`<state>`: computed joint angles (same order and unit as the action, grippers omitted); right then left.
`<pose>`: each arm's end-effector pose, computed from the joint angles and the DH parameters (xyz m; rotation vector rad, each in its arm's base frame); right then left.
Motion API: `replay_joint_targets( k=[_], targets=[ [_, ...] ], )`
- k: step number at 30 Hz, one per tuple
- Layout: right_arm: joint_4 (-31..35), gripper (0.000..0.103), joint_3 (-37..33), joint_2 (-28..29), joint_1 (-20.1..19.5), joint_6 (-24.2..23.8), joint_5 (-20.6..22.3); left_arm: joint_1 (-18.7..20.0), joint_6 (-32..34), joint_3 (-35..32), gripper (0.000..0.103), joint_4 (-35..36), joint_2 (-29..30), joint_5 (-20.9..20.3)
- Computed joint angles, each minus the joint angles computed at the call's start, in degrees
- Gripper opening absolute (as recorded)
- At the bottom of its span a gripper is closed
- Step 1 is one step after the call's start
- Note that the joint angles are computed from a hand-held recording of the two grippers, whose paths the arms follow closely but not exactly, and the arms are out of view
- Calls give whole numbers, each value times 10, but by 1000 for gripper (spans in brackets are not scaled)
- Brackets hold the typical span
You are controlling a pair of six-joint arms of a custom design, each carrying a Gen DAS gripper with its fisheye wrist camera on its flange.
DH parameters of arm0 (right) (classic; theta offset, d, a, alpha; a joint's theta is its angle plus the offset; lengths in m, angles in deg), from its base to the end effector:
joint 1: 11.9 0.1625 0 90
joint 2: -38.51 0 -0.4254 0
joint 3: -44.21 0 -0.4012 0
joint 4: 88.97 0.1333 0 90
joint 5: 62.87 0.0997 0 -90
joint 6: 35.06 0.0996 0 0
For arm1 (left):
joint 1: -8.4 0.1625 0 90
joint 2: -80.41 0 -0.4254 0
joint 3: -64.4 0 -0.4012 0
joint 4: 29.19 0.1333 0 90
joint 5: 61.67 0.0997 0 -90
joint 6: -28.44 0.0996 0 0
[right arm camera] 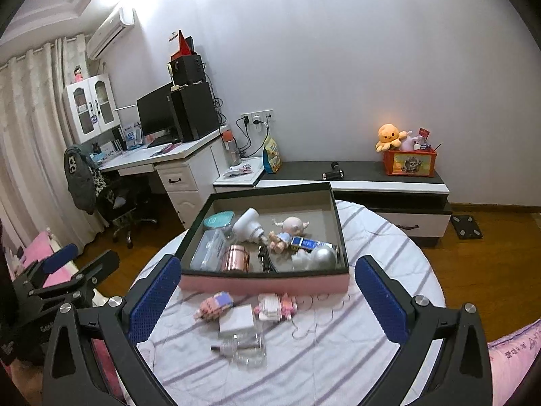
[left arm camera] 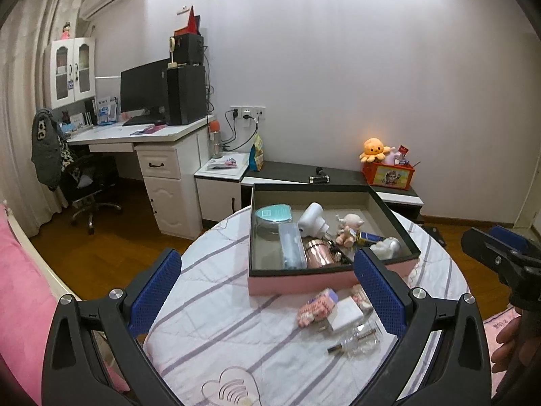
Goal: Organize rigid objects
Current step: 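Withdraw both tools and move toward the block figures and glass bottle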
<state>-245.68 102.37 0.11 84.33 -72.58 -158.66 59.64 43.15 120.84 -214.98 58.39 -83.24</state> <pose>0.2149 -0.8330 0.2963 0.9259 -2.4612 1.0636 -0.3280 -0.7693 0.1652 0.1621 1.9468 -1.3081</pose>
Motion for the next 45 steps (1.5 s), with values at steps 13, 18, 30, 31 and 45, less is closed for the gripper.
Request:
replay_joint_targets(
  k=[13,18,30,31,45],
  targets=[
    [-33,103,99,-56,-6,-11,-1,-20,-35,78,103,-11,-29,25],
    [-34,103,108,-60,-8,-13,-6,-18,-85,107,103,20,-44,27],
    [-10,103,89,-37,-11,-16,-34,-7,-148,128,103,67,-58,23],
    [-6,103,84,-33,-12,-15,-38,-5,-156,129,103,76,-58,20],
    [99,103,-2,59,-17,-26,-100,27,-225,119,103,170,-56,-10]
  ],
)
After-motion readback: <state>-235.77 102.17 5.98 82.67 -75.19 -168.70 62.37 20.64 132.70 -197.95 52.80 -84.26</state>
